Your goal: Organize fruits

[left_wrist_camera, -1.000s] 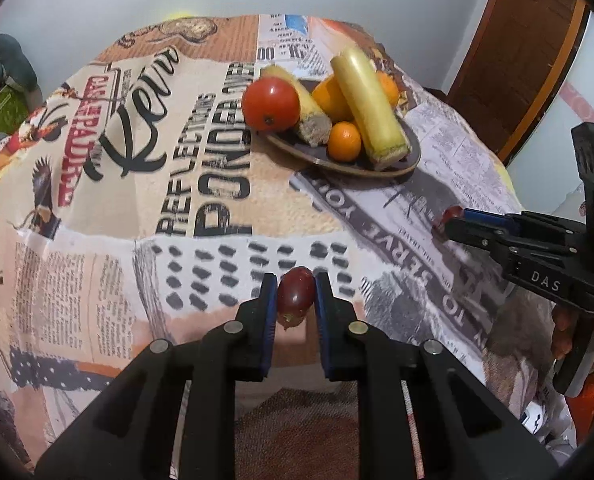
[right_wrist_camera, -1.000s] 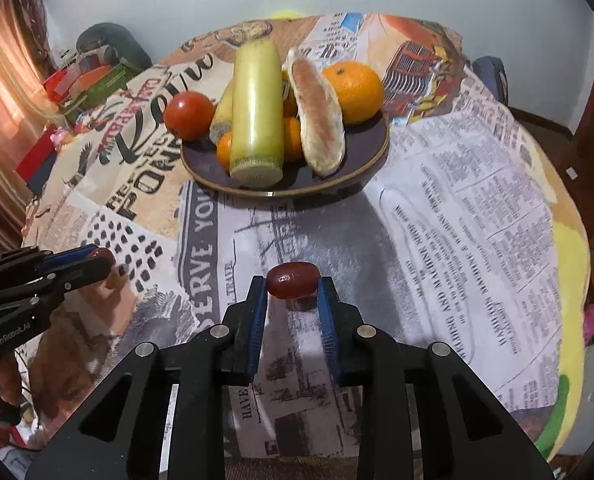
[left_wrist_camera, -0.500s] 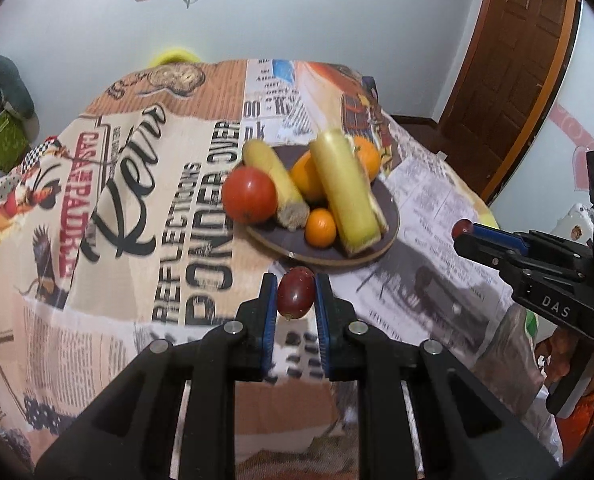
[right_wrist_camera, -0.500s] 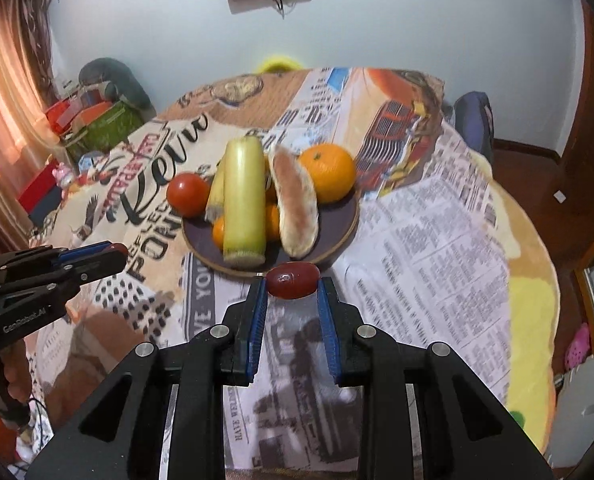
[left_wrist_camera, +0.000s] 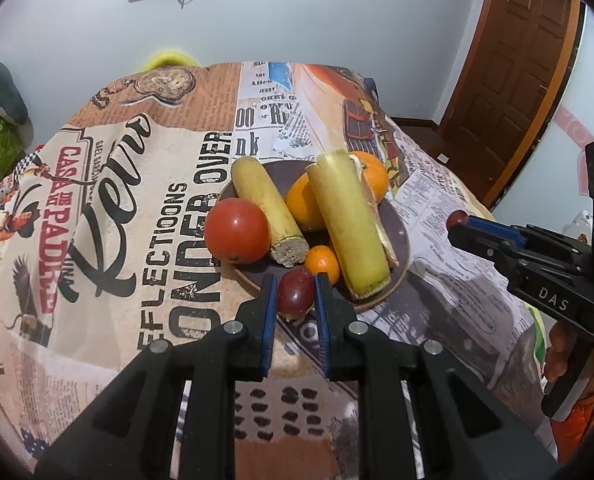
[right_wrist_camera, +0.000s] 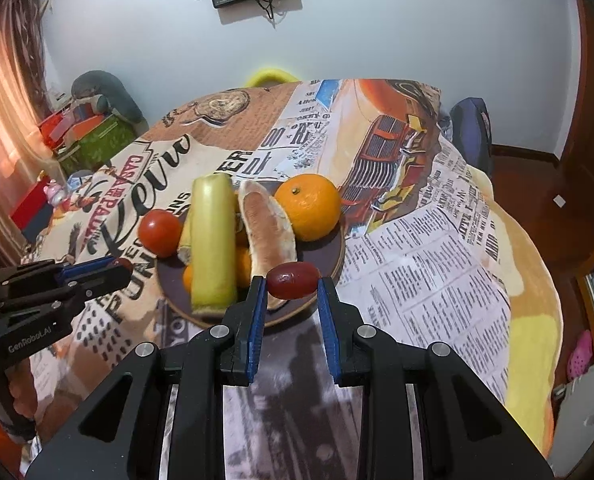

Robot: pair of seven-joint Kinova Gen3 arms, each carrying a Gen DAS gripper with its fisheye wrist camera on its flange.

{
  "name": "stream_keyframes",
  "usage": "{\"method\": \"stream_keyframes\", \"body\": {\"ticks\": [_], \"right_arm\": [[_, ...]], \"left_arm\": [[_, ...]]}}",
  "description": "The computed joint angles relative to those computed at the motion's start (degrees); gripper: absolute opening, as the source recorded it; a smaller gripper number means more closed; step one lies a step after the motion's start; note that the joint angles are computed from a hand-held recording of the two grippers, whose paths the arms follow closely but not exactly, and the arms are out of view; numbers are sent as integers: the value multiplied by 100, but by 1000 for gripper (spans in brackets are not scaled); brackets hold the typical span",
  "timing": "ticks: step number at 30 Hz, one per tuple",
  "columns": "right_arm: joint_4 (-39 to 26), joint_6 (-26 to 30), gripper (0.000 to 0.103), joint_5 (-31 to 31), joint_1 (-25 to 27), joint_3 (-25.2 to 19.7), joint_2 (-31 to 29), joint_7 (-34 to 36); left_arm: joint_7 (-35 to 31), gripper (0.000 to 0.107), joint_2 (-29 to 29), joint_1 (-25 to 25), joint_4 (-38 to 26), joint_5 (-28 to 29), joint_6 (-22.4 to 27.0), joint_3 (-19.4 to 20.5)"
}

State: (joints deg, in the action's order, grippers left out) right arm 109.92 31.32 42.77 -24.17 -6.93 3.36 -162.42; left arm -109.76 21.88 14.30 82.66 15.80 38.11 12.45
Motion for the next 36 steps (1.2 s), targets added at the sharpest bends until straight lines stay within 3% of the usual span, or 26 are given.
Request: {"method": "stream_keyframes", "body": {"ticks": [19,24,26,30,36], "right_arm": [[-290,-443,25,-935,93,559,685,1256],[-313,-400,26,-1133,70,594,663,1481],[-322,-382,28,-1151,61,601,637,1504],[-312,-236,28,-932,-48,587,467,1297],[-260,173,28,-50,-192,272,-41,403]], "left_arm": [[449,18,673,212,-680,-343,297,-87],[509,35,626,211,-620,-328,244,-100],[508,35,579,200,-573,-323,182,-89],[450,35,409,116,-470,-229,113,-31],[156,35,-205,-106,-37,111,-177,102]]}}
